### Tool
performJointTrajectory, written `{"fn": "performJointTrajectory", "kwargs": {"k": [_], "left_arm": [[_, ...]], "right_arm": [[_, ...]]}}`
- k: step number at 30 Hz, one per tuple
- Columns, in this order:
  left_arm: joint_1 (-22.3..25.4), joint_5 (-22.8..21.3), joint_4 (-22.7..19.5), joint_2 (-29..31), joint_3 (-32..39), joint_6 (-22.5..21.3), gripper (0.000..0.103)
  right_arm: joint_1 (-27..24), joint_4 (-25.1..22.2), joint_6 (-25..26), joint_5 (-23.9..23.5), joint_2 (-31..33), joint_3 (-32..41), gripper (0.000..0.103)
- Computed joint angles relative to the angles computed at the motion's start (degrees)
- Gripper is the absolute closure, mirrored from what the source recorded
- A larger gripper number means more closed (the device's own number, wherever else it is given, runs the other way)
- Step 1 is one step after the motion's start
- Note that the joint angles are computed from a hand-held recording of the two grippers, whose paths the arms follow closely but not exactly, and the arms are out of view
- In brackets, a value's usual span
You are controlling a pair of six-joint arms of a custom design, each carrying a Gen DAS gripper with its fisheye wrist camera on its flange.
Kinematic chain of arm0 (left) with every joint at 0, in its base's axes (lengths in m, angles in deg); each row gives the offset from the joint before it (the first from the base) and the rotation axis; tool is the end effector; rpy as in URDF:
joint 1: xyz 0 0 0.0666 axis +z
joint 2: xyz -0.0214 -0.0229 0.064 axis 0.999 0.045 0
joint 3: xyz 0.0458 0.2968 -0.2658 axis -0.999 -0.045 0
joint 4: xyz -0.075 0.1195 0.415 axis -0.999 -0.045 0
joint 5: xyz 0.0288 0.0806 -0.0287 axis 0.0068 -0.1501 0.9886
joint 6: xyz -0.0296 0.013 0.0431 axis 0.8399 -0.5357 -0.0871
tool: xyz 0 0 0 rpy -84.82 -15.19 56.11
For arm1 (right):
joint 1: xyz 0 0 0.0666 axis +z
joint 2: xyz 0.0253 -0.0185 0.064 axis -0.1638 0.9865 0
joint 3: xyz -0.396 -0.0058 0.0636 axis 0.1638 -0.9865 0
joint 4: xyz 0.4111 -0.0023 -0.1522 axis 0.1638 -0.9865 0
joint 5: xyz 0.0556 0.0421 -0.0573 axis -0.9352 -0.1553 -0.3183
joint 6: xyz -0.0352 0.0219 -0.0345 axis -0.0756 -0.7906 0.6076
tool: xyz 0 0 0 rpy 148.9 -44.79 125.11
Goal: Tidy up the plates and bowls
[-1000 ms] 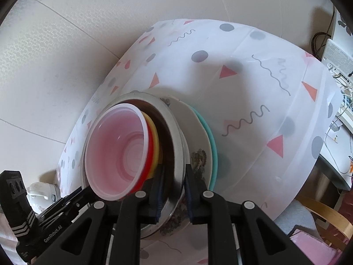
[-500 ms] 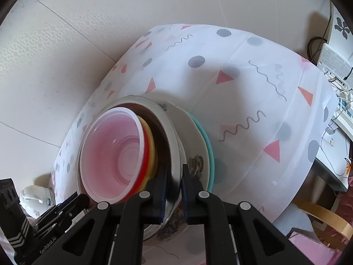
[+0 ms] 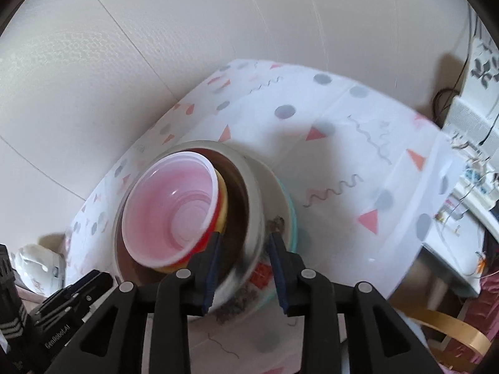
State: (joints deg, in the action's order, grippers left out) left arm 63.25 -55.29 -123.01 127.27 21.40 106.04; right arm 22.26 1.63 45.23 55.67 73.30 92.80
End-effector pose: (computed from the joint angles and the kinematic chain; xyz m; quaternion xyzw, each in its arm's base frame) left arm 0.4380 -0.1966 0.4379 -0.0022 0.9601 -0.1092 0.2575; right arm 0.4043 0.2451 0.4314 0.0919 0.9351 0.1641 0.3002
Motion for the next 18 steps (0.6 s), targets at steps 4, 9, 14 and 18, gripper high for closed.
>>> {"fn": "performJointTrajectory", "kwargs": {"k": [4, 9, 14, 18], "left_arm": [[-1.57, -3.42, 0.74, -3.4, -3.45, 2.03, 0.056], [-4.12, -7.51, 1.84, -7.32, -7.24, 3.91, 0.038], [-6.15, -9.81, 2.39, -10.17, -9.75, 4.1, 0.032], [-7.17, -10.35, 2.33, -11.53, -11.01, 4.99, 0.027]], "right_arm": [[2.76, 2.38, -0.85, 3.69, -3.9, -4.23, 0.071], [6.48, 2.25, -1.58, 6.93, -5.87, -7.3, 0.07], [10.03, 1.68, -1.74, 8.57, -7.33, -9.38, 0.069], [12.33, 1.42, -2.12, 10.33, -8.45, -10.34, 0.069]]}}
